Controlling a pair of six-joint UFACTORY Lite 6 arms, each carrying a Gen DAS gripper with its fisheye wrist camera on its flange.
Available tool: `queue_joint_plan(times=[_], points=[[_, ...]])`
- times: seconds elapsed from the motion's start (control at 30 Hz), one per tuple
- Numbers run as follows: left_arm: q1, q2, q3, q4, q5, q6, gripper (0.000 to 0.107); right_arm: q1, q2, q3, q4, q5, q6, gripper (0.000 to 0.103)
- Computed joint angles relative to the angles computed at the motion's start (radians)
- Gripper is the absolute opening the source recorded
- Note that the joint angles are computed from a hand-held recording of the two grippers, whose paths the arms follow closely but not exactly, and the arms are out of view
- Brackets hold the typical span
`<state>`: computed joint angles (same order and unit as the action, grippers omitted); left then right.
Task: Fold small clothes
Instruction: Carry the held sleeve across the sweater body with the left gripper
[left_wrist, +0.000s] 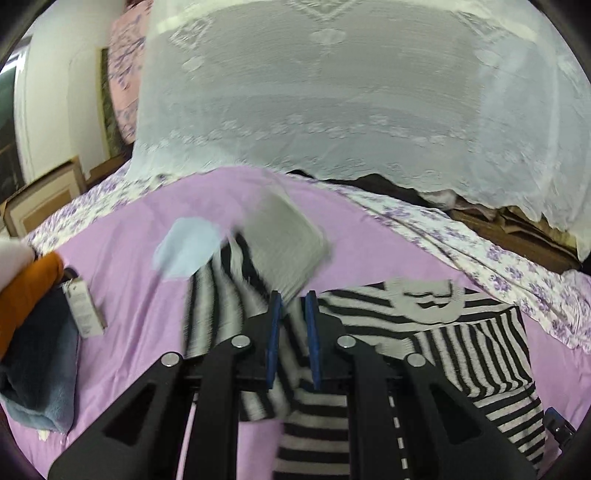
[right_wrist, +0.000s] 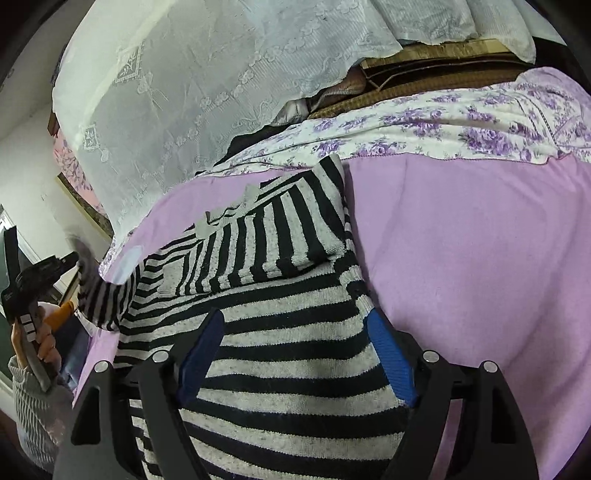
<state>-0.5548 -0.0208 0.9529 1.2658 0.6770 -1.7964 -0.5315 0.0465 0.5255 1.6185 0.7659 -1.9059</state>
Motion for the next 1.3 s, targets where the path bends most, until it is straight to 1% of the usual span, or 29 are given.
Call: queue_joint_plan(times=[0.07,0.17,0.2,0.23,0.27,0.3,0.37,0.4,0.43,0.5,0.63,0.7,0.77,0.83,0.9,0.97,1.0,1.03,1.13,1.17,1.2,1.23,1.27,1.3], points=[[-0.038,0.062,0.065,0.01,0.023,0.006,0.009,-0.012,0.004,0.003,-0.008,0.012,0.006,0.08],[-0.069,0.14,0.134,0.005,0.03,0.019,0.008,-0.029,0.018,0.014,-0.02,0.021,0.012,0.08],[-0.073,0.155,0.14,0.003,0.023,0.016,0.008,-0.034,0.024,0.019,-0.022,0.023,0.013,0.08],[-0.074,0.16,0.134,0.004,0.021,0.011,0.011,-0.04,0.028,0.022,-0.027,0.027,0.016,0.08],[-0.074,0.158,0.12,0.007,0.026,0.006,0.011,-0.044,0.034,0.027,-0.033,0.031,0.022,0.08],[-0.07,0.15,0.09,0.016,0.034,-0.003,0.013,-0.045,0.039,0.03,-0.036,0.034,0.025,0.08],[-0.055,0.127,0.028,0.037,0.041,-0.018,0.032,-0.045,0.046,0.034,-0.041,0.036,0.027,0.08],[-0.044,0.118,-0.015,0.054,0.058,-0.032,0.05,-0.042,0.047,0.033,-0.04,0.034,0.027,0.08],[-0.036,0.115,-0.048,0.071,0.08,-0.049,0.057,-0.038,0.047,0.032,-0.039,0.031,0.026,0.08],[-0.007,0.122,-0.112,0.103,0.106,-0.071,0.057,-0.026,0.046,0.027,-0.025,0.018,0.013,0.08],[0.045,0.176,-0.172,0.196,0.099,-0.11,0.057,-0.013,0.045,0.02,-0.003,0.0,-0.009,0.08],[0.047,0.232,-0.162,0.238,0.127,-0.122,0.057,-0.011,0.048,0.019,0.006,-0.007,-0.019,0.08],[0.048,0.275,-0.143,0.264,0.134,-0.116,0.057,-0.007,0.052,0.019,0.011,-0.013,-0.025,0.08],[0.053,0.313,-0.113,0.281,0.124,-0.1,0.058,-0.005,0.062,0.023,0.017,-0.017,-0.035,0.08],[0.054,0.317,-0.102,0.282,0.096,-0.076,0.059,-0.002,0.075,0.031,0.015,-0.023,-0.032,0.08],[0.05,0.29,-0.117,0.301,0.063,-0.082,0.063,-0.002,0.088,0.038,0.013,-0.026,-0.029,0.08],[0.043,0.285,-0.123,0.316,0.058,-0.089,0.067,-0.003,0.095,0.043,0.011,-0.026,-0.026,0.08],[0.035,0.297,-0.117,0.317,0.065,-0.081,0.069,-0.005,0.1,0.047,0.01,-0.026,-0.023,0.08],[0.034,0.393,-0.053,0.299,0.073,-0.016,0.069,-0.006,0.106,0.05,0.008,-0.025,-0.019,0.08],[0.037,0.424,-0.032,0.295,0.081,-0.007,0.067,-0.006,0.106,0.051,0.009,-0.025,-0.019,0.08],[0.047,0.456,-0.009,0.293,0.085,0.001,0.055,-0.005,0.106,0.051,0.011,-0.026,-0.021,0.08],[0.069,0.475,0.012,0.283,0.067,0.014,0.033,-0.005,0.106,0.05,0.012,-0.026,-0.023,0.08],[0.096,0.475,0.021,0.273,0.029,0.024,0.023,-0.004,0.107,0.05,0.014,-0.027,-0.026,0.08],[0.133,0.449,0.012,0.275,-0.037,0.015,0.014,-0.003,0.108,0.051,0.014,-0.028,-0.026,0.08]])
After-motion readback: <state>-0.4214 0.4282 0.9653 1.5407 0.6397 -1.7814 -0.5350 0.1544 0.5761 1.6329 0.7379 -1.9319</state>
